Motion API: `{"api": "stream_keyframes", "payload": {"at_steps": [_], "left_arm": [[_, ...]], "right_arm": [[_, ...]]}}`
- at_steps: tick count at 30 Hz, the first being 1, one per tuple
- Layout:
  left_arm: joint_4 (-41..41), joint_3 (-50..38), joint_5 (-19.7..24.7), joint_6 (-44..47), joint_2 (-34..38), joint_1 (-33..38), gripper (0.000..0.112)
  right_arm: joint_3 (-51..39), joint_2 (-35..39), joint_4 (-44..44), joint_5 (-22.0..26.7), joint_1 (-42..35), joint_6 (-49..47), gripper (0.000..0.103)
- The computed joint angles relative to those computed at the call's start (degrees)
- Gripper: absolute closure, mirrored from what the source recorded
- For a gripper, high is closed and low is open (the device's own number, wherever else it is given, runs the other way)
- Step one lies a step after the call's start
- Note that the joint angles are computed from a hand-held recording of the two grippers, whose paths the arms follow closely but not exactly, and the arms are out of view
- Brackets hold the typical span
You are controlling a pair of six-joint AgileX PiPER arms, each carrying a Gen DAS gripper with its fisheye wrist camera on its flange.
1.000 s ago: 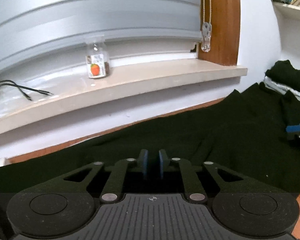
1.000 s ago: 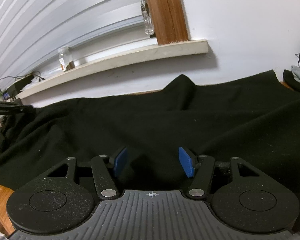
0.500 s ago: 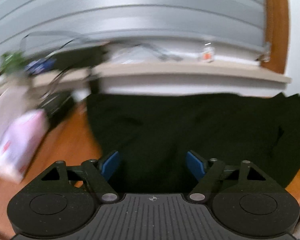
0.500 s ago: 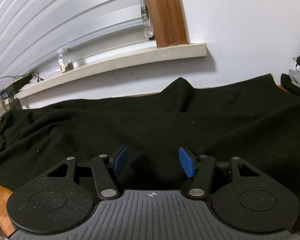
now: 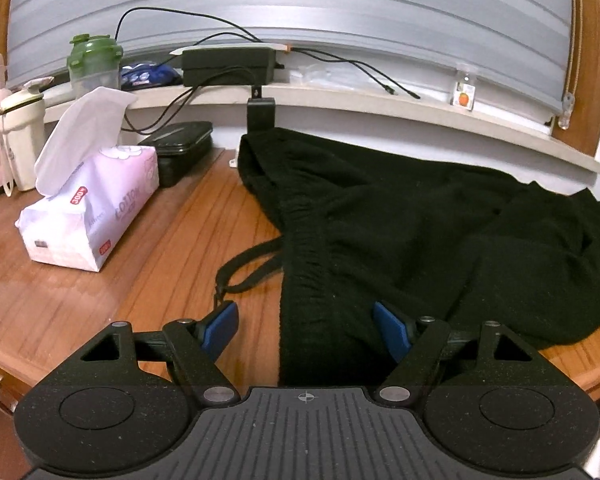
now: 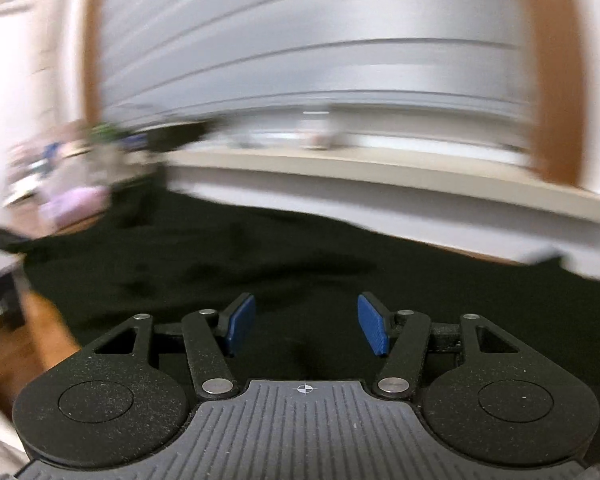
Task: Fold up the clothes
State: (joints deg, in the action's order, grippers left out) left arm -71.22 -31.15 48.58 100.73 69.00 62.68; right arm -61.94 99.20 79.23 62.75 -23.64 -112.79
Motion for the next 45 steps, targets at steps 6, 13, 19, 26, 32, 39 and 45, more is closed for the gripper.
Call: {"api": "stream_keyframes", "payload": {"at_steps": [6, 13, 19, 26, 32, 39, 45], "left_arm": [[-0.3, 0.8, 3.6, 1.4, -0.6, 3.7, 0.035], [0.5, 1.3, 7.4, 1.6, -3.7, 6.5, 0.035], [1.4, 1.8, 10.0, 1.4, -6.5, 6.5, 0.035], [1.7, 2.8, 12.3, 1.5, -8.8, 5.4, 0.035], [2.9, 4.2, 14.6, 0.4, -12.6, 2.2, 0.035], [3.3, 6.4, 9.9, -1.7, -16.4, -5.1, 0.035], [2.5, 7.4, 7.1, -2.1, -16.0, -8.4, 0.037]], "right_arm": [[2.1, -2.6, -2.8, -4.3, 17.3, 2.0, 0.046], [4.2, -3.9, -9.1, -5.3, 30.1, 1.8, 0.056], [4.1, -4.9, -11.6, -8.2, 32.2, 2.8, 0.076], [-3.0, -1.3, -10.4, -2.0, 28.7, 10.8, 0.1], [-8.1, 1.2, -9.0, -2.1, 28.2, 15.6, 0.101], [-12.1, 2.2, -7.6, -10.7, 32.1, 16.9, 0.101], [-17.2, 5.7, -8.9, -18.8, 36.1, 19.6, 0.101]]}}
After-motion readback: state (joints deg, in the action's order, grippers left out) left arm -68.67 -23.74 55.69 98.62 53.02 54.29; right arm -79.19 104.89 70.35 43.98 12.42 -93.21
